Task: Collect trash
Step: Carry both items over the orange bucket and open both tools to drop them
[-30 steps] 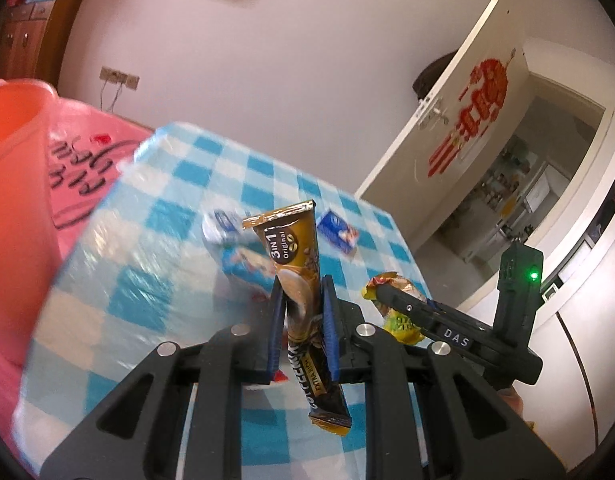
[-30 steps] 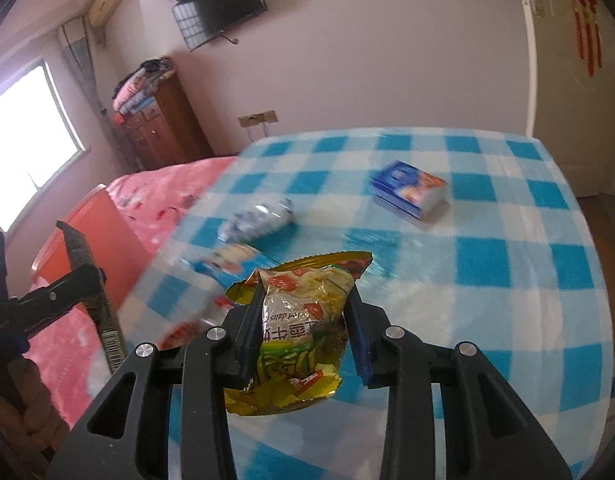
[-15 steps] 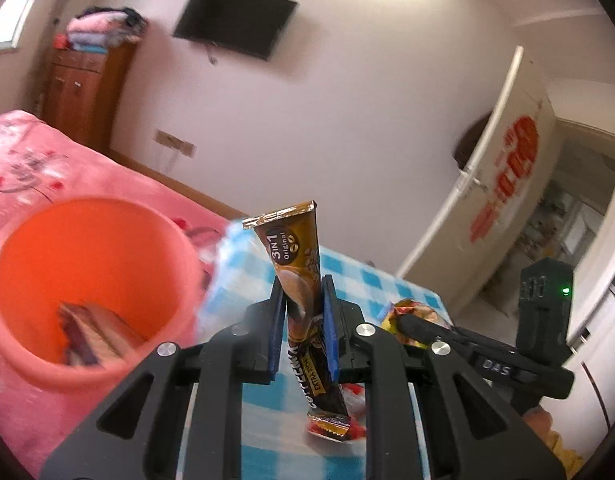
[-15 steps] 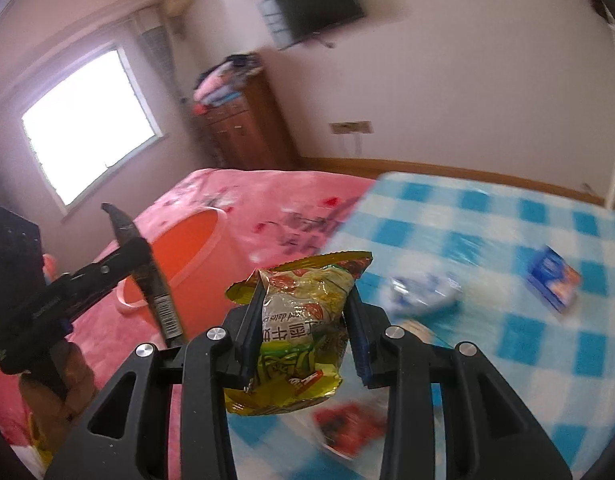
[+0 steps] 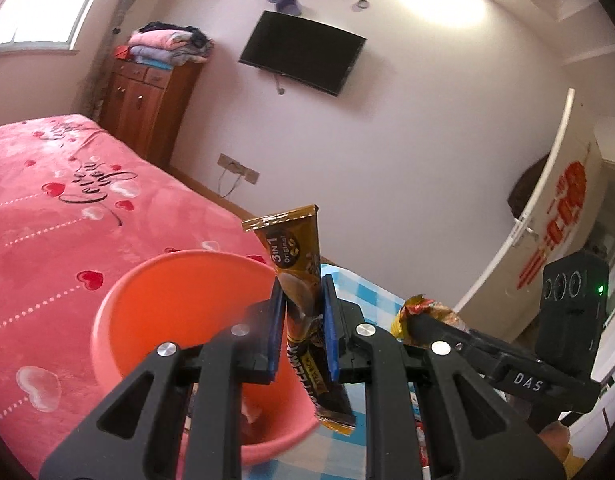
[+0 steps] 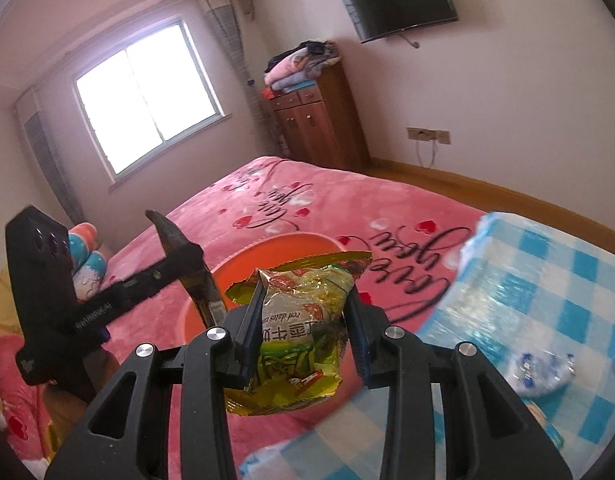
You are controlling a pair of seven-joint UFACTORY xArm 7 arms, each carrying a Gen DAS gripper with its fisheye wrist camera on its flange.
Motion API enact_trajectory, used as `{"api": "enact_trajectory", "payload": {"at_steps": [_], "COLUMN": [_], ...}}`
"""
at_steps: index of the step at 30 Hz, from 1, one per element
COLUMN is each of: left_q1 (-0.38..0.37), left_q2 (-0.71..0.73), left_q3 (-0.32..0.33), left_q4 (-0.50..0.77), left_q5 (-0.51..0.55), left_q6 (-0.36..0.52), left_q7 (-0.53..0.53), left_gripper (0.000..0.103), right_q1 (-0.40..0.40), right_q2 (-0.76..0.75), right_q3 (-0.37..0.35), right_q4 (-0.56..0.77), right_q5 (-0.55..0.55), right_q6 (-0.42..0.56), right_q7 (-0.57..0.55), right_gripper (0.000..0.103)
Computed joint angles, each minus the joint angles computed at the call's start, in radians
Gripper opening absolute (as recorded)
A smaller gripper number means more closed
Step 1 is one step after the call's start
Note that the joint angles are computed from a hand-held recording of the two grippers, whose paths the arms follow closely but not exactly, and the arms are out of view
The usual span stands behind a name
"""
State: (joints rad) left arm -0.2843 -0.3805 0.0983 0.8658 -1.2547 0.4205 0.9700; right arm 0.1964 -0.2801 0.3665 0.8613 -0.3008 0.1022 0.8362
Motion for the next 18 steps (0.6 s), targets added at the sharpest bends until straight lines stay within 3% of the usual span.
{"api": "enact_trajectory", "payload": {"at_steps": [5, 7, 11, 12, 14, 16, 18], "left_q1": [0.018, 0.028, 0.047, 0.051, 0.061, 0.067, 0.078], "left_q2": [0.056, 0.073, 0.100, 0.107, 0.122, 0.130, 0.131], "left_q3": [-0.004, -0.003, -0.014, -0.017, -0.027, -0.030, -0.046], "left_q4": [0.017, 0.020, 0.018, 0.018, 0.017, 0.015, 0.006], "left_q5": [0.018, 0.015, 0.014, 0.016, 0.030, 0.028, 0.052], "left_q6": [-0.018, -0.018, -0.019, -0.017, -0.024, -0.027, -0.058], "left_q7": [-0.020, -0.016, -0.019, -0.021, -0.038, -0.043, -0.075], "left_gripper": [0.019, 0.019, 0.019, 0.019, 0.021, 0.031, 0.062], "right_q1": [-0.001, -0.005, 0.035, 0.052, 0.072, 0.086, 0.064], "right_q2": [0.119, 0.167, 0.231, 0.243, 0.249, 0.231, 0.202], "right_q3": [0.008, 0.013, -0.020, -0.035, -0.060, -0.087, -0.080], "right_q4": [0.098, 0.140, 0.186, 0.187, 0.183, 0.152, 0.137], "right_q5": [-0.051, -0.119, -0.168, -0.144, -0.157, -0.177, -0.282], "right_q6": [-0.009, -0.002, 0.019, 0.005, -0.007, -0.049, -0.042], "right_q7": [0.021, 0.062, 0.087, 0.069, 0.090, 0.137, 0.249], "right_gripper": [0.038, 0.038, 0.041, 0.045, 0.062, 0.070, 0.079]}}
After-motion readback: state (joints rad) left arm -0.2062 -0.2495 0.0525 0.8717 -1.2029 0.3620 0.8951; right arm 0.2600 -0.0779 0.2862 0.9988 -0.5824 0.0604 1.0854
